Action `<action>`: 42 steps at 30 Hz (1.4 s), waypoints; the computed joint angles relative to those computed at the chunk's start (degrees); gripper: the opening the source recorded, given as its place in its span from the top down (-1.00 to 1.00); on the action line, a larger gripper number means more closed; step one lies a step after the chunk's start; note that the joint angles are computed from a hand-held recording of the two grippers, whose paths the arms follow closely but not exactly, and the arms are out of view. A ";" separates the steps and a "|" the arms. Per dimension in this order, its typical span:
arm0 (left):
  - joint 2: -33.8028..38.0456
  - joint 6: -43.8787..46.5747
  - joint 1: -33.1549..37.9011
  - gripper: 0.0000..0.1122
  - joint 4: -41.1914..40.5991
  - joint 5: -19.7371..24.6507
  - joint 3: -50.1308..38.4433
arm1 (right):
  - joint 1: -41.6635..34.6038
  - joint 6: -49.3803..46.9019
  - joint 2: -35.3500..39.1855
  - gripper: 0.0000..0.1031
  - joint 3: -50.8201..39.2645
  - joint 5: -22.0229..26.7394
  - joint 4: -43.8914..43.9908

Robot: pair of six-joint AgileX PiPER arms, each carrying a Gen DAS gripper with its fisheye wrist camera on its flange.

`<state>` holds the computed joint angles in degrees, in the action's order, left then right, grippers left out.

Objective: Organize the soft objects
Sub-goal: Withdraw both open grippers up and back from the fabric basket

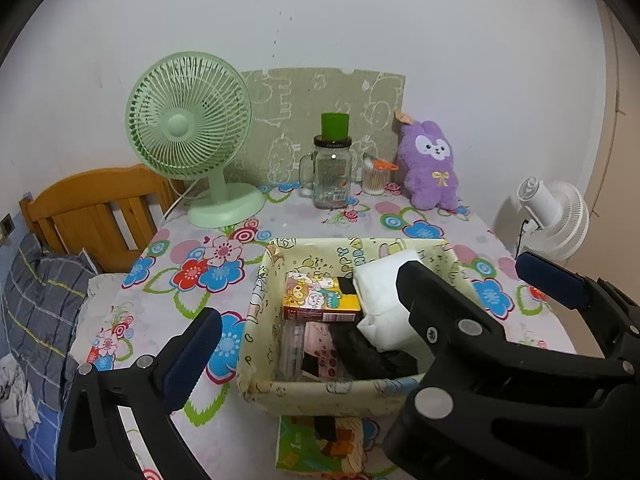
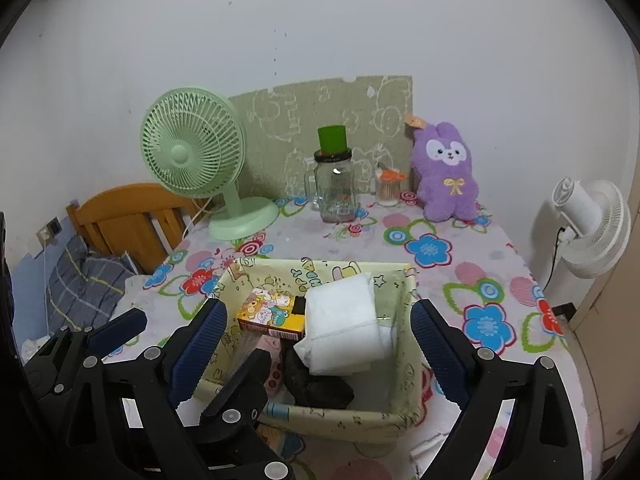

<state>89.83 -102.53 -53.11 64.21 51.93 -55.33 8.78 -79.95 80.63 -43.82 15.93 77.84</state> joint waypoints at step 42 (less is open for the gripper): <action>0.57 -14.44 -23.83 -0.83 2.01 17.07 1.52 | -17.15 0.12 -28.24 -0.99 18.16 12.30 -6.80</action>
